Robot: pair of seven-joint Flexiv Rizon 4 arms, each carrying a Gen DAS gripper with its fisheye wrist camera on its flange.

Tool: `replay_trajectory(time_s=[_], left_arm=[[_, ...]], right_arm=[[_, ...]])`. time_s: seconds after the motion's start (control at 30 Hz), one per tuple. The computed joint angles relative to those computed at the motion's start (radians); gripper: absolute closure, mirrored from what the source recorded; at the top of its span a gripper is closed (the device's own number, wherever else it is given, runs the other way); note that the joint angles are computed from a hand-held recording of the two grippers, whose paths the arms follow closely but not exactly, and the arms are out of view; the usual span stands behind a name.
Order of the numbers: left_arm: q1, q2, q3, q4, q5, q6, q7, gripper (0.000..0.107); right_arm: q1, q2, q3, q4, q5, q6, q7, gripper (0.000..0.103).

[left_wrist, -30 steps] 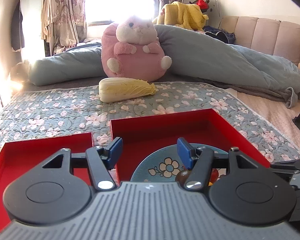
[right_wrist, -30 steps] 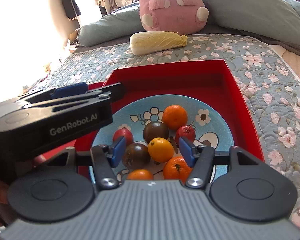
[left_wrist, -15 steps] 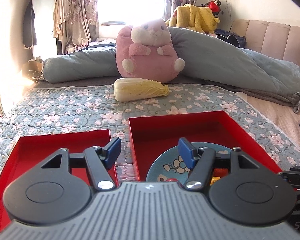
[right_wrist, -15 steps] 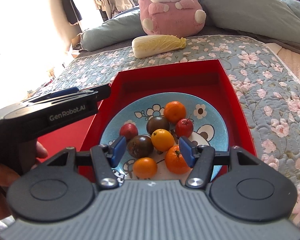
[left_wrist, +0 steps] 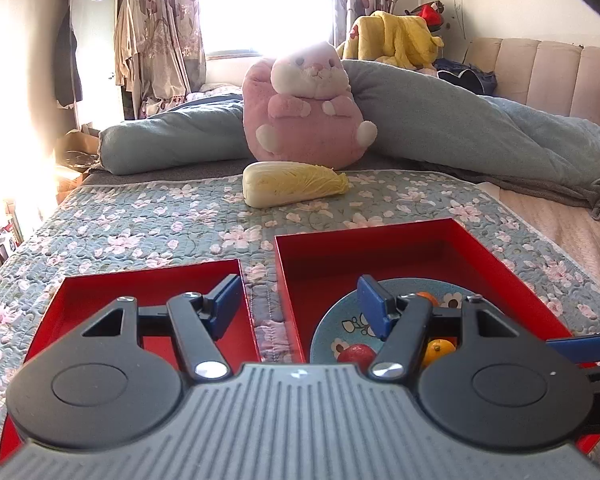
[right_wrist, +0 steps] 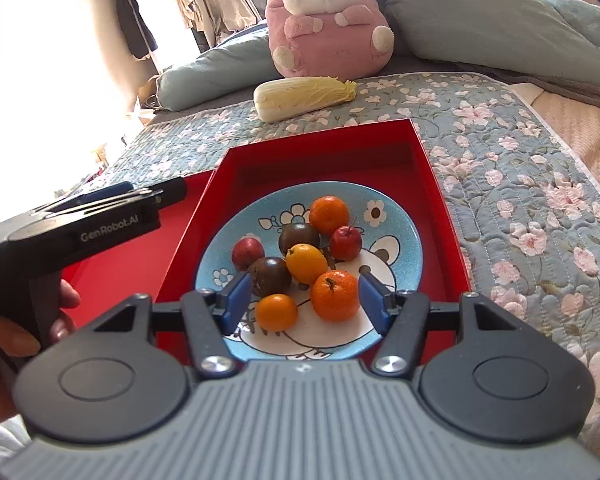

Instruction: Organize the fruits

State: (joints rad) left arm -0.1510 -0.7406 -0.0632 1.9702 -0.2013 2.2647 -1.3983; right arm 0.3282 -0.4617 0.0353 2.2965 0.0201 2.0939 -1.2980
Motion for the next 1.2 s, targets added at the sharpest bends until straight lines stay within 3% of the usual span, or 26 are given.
replay_trajectory(time_s=[0.5,0.83,1.2], left_arm=[[-0.018,0.076,-0.015,0.128,0.024,0.039,-0.068,0.037],[-0.022,0.143,-0.018,0.225,0.036,0.029,-0.116,0.024],[-0.088,0.213,0.013,0.326,-0.011,0.035,-0.122,0.008]], right_arm=[[-0.029,0.047,0.023,0.081,0.012,0.043,0.010,0.041],[-0.033,0.078,0.024,0.153,0.035,0.055,-0.001,0.041],[-0.029,0.100,0.038,0.191,0.038,0.059,-0.012,0.041]])
